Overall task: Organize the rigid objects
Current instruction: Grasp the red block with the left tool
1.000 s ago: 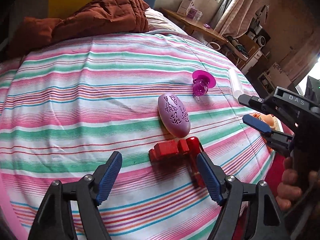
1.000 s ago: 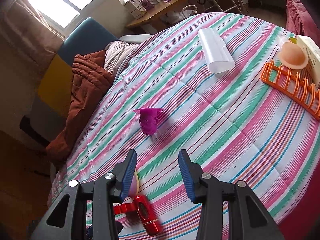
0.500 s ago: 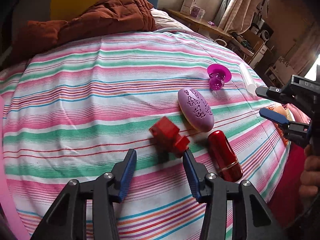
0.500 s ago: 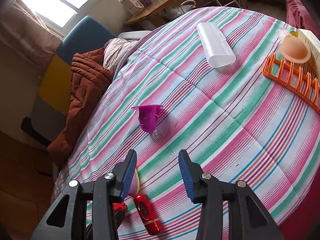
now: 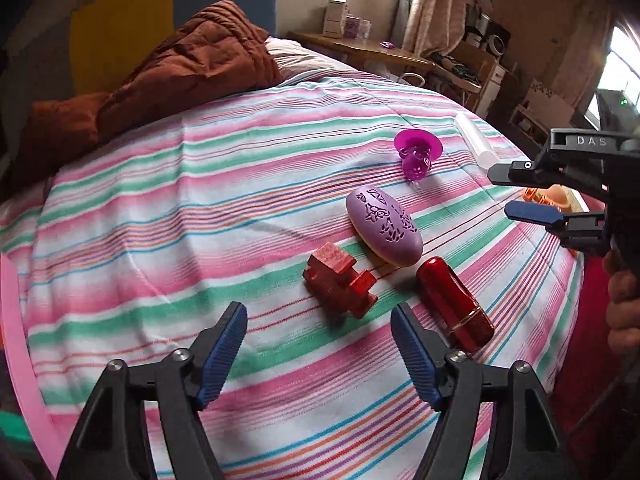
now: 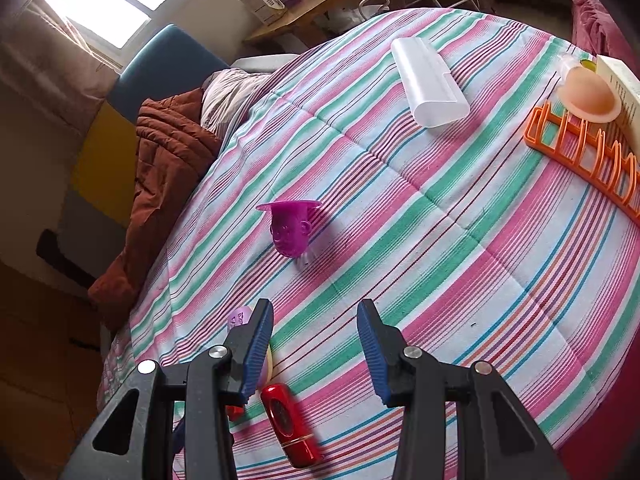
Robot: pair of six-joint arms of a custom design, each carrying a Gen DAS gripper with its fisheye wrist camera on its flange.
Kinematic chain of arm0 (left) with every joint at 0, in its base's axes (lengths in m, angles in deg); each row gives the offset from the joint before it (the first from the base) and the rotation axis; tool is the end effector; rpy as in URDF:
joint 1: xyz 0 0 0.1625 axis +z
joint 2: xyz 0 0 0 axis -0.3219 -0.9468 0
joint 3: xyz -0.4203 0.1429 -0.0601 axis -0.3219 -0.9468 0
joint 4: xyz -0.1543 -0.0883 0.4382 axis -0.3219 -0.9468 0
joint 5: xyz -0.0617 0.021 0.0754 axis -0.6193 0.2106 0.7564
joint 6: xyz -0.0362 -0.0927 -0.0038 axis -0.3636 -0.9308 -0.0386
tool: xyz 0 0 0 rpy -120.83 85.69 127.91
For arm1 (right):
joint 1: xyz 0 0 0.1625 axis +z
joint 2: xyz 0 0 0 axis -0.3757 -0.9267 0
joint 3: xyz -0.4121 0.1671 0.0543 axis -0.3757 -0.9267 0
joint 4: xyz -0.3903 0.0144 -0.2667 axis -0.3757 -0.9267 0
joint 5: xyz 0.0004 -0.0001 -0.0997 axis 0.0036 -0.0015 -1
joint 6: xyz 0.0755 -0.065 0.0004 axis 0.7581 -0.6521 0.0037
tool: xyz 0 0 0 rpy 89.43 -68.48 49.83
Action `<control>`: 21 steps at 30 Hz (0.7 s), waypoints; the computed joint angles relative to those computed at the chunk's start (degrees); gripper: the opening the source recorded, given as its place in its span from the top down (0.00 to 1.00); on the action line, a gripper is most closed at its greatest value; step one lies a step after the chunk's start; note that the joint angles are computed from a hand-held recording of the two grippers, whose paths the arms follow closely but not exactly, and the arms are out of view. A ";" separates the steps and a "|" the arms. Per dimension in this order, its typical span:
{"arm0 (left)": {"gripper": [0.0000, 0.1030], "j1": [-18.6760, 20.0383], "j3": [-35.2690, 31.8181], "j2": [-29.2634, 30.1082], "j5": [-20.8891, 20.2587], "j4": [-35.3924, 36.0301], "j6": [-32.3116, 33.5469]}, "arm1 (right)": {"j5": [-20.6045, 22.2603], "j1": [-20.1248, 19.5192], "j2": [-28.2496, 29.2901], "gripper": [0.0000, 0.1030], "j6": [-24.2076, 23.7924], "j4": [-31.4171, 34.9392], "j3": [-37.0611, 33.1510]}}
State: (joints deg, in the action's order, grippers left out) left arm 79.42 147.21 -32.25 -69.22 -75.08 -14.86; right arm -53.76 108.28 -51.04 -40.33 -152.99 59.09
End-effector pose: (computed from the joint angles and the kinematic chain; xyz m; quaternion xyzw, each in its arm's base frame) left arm -0.2838 -0.8372 -0.0207 0.4820 0.8594 -0.0781 0.1517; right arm 0.0303 -0.6912 0.2612 -0.3658 -0.7761 0.4847 0.1698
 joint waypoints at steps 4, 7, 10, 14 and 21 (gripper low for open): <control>0.21 0.22 -3.73 2.36 -0.58 0.93 5.15 | 0.65 -0.17 -0.07 0.58 0.30 0.23 -0.03; 0.22 0.41 -6.28 4.17 -1.53 1.22 7.32 | 0.91 -0.23 -0.11 0.58 0.23 0.17 0.03; 0.27 0.72 -9.13 6.10 -1.59 3.50 6.52 | 1.06 -0.27 -0.12 0.58 0.43 0.39 0.02; 0.86 0.82 -9.57 6.61 -0.86 3.43 4.50 | 0.73 -0.31 0.09 0.58 0.55 0.87 -0.30; 0.85 1.65 -3.37 1.96 -1.56 1.75 -0.14 | 1.04 -0.52 0.03 0.58 0.75 1.93 -0.49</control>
